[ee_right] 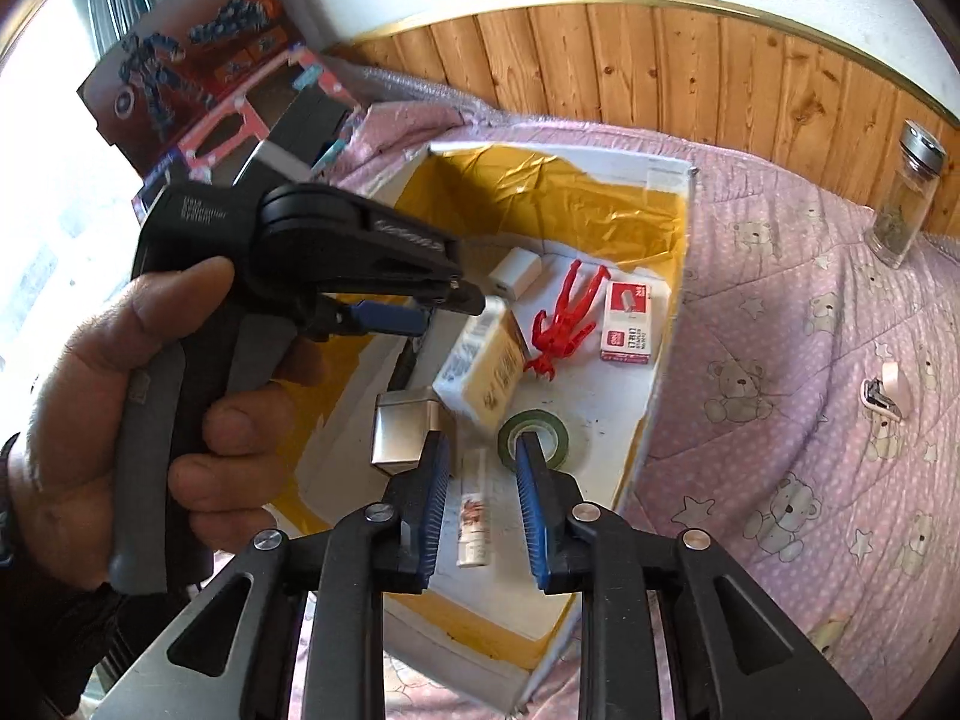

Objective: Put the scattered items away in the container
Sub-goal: 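Lower the tissue pack and tube into the box and open both grippers, then move the left gripper to the pink stapler while the right approaches the black glasses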

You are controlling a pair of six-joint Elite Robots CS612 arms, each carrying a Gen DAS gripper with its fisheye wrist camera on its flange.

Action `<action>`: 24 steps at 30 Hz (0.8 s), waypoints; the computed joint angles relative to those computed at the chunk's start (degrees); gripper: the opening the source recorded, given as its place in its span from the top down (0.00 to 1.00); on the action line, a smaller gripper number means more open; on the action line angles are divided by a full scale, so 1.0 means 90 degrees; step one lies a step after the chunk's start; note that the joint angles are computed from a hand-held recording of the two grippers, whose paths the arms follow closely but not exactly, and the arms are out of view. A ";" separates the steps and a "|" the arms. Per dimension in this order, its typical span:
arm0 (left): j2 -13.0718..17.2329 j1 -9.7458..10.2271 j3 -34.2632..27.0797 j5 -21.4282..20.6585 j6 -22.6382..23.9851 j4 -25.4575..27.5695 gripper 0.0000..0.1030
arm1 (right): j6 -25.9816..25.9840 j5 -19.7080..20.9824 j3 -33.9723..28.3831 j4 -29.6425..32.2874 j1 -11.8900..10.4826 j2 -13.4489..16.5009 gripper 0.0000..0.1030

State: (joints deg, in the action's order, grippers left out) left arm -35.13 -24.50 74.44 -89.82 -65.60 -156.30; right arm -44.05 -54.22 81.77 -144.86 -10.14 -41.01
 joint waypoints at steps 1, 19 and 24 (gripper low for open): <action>-0.0047 0.0001 0.0068 0.0010 -0.0070 -0.0069 0.54 | 0.0025 0.0080 0.0025 -0.0008 -0.0040 -0.0023 0.76; -0.0431 -0.1132 0.0005 0.1132 0.2077 -0.0753 0.54 | 0.0601 0.0854 0.0134 0.0254 -0.1070 -0.0022 0.76; 0.0046 -0.1306 -0.1088 0.0827 0.2937 -0.0310 0.53 | 0.1462 0.0458 -0.0274 -0.0169 -0.1410 0.0229 0.69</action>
State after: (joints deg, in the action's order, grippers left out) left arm -34.72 -36.25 64.65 -82.37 -39.17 -159.08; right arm -30.89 -50.10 79.31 -146.38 -22.83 -38.95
